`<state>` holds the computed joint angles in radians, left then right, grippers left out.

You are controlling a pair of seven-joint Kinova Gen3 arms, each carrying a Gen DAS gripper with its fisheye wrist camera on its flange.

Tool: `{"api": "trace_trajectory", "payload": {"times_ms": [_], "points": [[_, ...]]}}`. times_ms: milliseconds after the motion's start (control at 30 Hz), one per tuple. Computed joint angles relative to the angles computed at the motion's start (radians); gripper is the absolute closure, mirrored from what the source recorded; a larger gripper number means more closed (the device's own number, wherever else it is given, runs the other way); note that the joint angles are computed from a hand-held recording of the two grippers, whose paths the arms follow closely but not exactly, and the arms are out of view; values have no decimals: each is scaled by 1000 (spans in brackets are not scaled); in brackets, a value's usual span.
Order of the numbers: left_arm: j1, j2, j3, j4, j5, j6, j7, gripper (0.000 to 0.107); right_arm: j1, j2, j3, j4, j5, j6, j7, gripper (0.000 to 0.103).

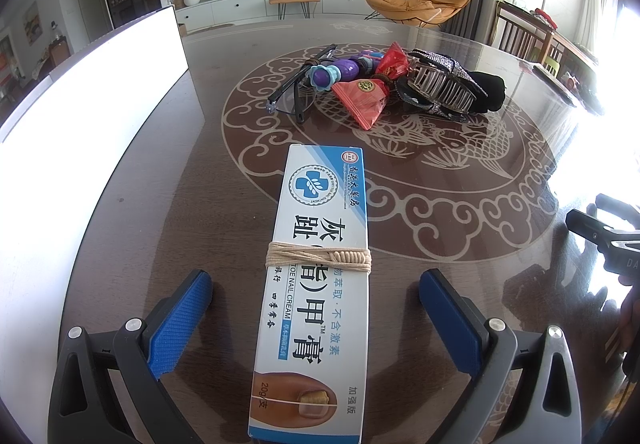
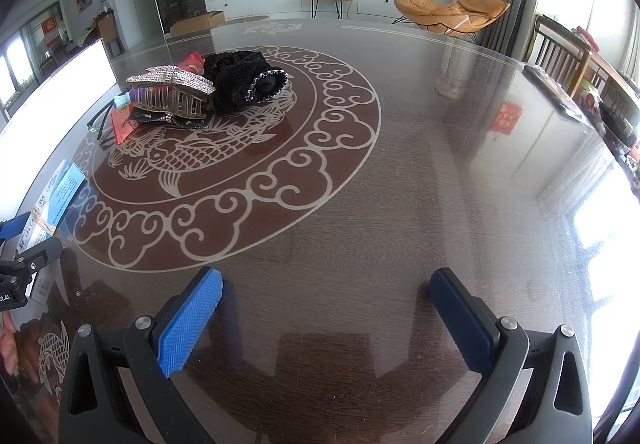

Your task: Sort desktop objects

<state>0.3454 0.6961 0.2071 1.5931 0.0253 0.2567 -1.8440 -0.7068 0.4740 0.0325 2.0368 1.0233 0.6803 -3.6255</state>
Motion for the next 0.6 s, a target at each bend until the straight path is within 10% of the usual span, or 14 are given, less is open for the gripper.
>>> {"api": "trace_trajectory", "payload": {"times_ms": [133, 400, 600], "points": [[0, 0, 0, 0, 1, 0, -1, 4, -54, -2, 75, -11, -66, -23, 65, 0], [0, 1, 0, -2, 3, 1, -2, 4, 124, -79, 79, -60, -55, -192, 269, 0], [1, 0, -2, 0, 3, 0, -2, 4, 399, 51, -129, -316, -158, -118, 513, 1]]}}
